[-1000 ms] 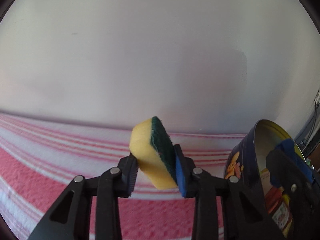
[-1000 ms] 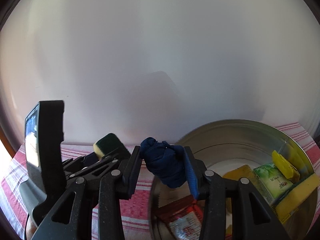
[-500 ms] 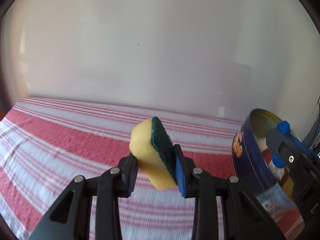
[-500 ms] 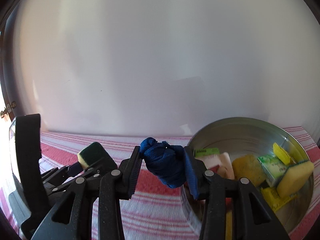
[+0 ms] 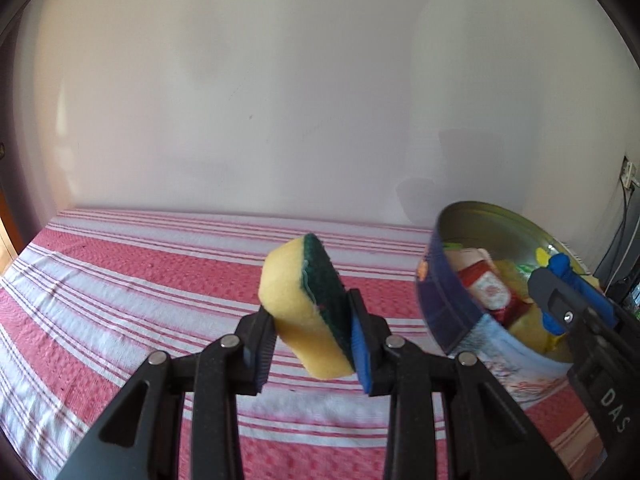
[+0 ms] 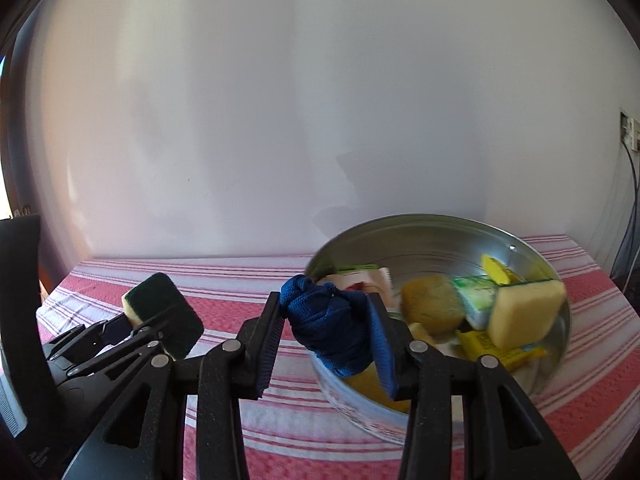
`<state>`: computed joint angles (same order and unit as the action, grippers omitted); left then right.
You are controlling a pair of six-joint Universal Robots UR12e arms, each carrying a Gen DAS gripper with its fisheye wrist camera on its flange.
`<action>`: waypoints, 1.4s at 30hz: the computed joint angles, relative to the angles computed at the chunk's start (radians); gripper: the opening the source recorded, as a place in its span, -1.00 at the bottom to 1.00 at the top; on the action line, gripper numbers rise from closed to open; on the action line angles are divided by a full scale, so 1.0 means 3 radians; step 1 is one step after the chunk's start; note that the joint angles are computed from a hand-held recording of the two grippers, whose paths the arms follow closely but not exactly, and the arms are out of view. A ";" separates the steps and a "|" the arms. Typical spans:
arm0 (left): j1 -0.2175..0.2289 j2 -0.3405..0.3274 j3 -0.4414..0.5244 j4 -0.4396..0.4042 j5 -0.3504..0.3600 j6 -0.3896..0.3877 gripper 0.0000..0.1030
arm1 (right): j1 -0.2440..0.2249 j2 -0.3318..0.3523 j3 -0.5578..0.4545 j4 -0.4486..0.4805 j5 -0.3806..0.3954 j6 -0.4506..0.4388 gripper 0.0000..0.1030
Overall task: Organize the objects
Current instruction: 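Carry the scrub sponge and blue cloth over the tin with both tools, then open left tool dropping scrub sponge while right tool drops blue cloth into tin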
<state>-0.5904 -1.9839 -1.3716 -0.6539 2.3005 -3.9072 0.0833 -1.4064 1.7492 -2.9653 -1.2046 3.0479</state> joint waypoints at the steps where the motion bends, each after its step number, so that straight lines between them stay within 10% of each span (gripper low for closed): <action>1: -0.0012 -0.0004 0.0013 0.0002 0.0021 0.0010 -0.38 | 0.0025 0.0024 0.0019 -0.0065 -0.0027 0.0023 -0.15; 12: -0.0175 -0.0178 0.0316 0.0051 0.0274 0.0264 -0.38 | -0.0157 0.0034 0.0045 -0.0210 0.0027 0.0069 -0.15; 33: -0.0194 -0.0546 0.0888 0.0119 0.0062 0.0646 -0.38 | -0.0309 0.0253 -0.0211 -0.0405 -0.0334 0.0274 -0.15; 42: -0.0128 -0.0728 0.1146 -0.0057 -0.0097 0.0593 -0.36 | -0.0412 0.0442 -0.0463 0.0052 0.0157 0.0274 -0.10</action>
<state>-0.6289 -2.2022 -1.0279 -0.6711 2.2713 -3.7292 -0.0403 -1.2738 1.6103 -2.9497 -1.1573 3.1301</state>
